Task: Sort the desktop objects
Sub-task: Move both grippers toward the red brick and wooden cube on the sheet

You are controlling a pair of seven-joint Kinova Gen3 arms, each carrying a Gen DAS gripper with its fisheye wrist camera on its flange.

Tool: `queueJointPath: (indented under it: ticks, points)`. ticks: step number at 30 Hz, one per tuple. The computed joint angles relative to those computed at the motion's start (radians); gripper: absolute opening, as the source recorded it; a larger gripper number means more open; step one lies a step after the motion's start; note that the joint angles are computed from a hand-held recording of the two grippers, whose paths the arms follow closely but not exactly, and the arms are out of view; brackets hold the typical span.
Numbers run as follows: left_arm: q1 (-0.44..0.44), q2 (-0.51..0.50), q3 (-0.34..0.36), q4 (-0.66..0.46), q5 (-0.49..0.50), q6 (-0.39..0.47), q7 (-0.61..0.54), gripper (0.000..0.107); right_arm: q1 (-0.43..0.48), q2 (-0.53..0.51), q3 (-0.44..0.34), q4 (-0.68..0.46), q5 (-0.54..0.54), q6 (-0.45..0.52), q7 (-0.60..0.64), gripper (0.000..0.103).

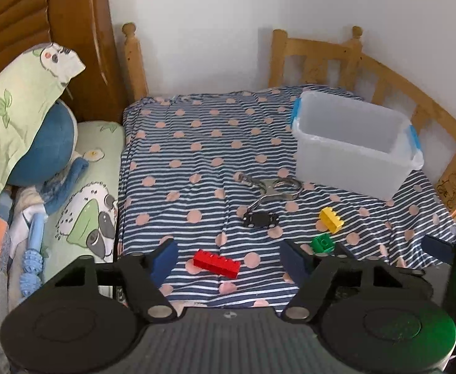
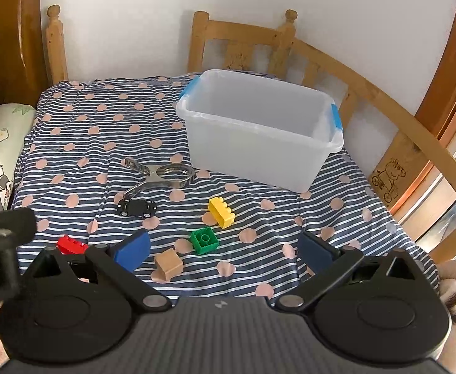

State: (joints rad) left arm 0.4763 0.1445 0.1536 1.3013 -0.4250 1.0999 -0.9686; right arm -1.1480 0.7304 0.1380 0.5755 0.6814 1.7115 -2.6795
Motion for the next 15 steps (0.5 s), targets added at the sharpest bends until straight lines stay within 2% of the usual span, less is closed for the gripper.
queueJointPath:
  ticks: [7,11,15]
  points:
    - [0.007,0.023,-0.012,0.003,-0.038,0.013,0.026,0.059,0.01,-0.01,-0.011,0.036,-0.006,-0.012,-0.011,0.103]
    - [-0.009,0.027,-0.021,0.015,-0.013,-0.01,0.031,0.058,0.019,-0.024,-0.021,0.069,-0.013,-0.041,-0.023,0.103]
    - [-0.047,0.007,-0.028,0.06,0.051,-0.083,0.035,0.058,0.022,-0.026,-0.025,0.086,-0.007,-0.058,-0.027,0.103]
